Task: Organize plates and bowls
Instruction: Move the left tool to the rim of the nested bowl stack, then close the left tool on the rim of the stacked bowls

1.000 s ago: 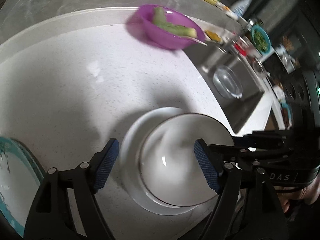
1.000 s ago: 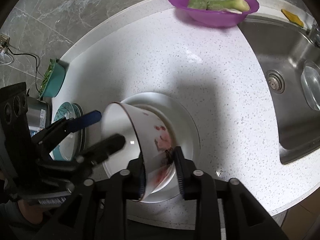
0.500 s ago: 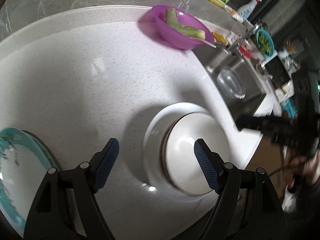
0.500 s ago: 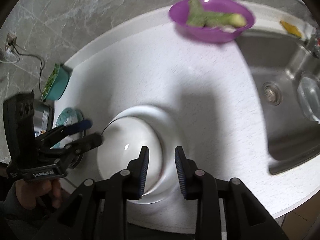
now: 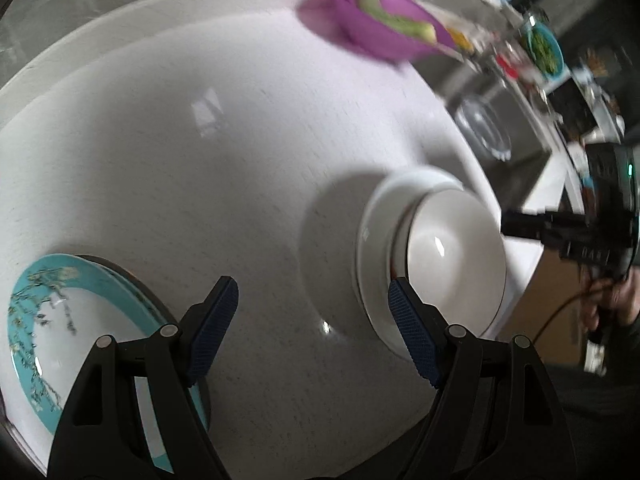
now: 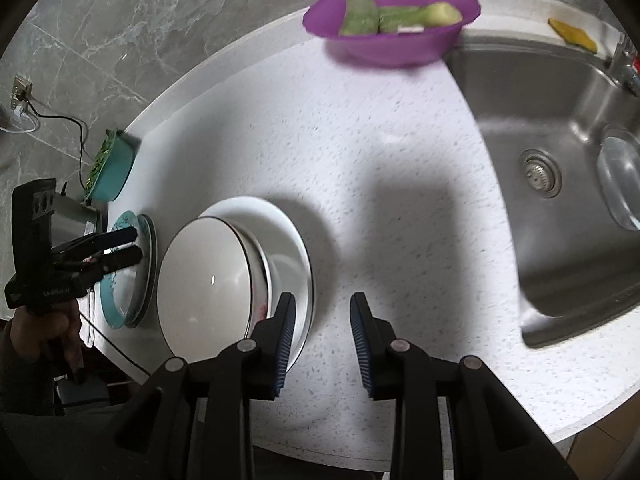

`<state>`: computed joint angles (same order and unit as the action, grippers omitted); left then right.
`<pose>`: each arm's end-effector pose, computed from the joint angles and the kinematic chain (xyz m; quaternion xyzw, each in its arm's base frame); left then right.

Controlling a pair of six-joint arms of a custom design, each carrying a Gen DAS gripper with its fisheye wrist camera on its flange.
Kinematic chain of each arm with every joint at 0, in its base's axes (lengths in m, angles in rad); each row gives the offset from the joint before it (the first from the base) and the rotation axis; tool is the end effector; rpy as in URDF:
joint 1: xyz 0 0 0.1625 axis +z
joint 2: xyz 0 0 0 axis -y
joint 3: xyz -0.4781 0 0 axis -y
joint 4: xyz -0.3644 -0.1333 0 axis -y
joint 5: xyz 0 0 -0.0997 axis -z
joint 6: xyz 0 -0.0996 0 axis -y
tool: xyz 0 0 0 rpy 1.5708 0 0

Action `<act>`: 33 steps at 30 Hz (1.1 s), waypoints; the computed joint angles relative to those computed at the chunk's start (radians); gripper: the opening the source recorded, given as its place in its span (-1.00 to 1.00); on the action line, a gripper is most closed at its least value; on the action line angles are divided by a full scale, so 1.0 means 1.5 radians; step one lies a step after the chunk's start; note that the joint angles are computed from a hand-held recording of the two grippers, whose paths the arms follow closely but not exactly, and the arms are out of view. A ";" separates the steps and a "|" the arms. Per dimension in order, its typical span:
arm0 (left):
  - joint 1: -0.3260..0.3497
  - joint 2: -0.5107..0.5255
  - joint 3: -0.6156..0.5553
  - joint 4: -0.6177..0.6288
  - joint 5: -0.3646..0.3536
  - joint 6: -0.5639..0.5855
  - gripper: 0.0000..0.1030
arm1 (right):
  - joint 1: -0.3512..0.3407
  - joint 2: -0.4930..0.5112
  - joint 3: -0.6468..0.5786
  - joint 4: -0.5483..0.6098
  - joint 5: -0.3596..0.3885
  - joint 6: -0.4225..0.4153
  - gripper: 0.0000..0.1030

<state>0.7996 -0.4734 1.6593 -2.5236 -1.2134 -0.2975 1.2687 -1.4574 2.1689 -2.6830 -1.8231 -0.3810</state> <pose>-0.3240 -0.5745 -0.0711 0.2494 0.9453 0.0086 0.2102 -0.0332 -0.4710 0.3497 0.0133 -0.9724 0.1447 0.1823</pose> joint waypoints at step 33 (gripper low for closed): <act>0.005 0.079 -0.004 -0.043 0.008 0.015 0.36 | -0.034 0.022 0.008 -0.002 0.019 -0.036 -0.39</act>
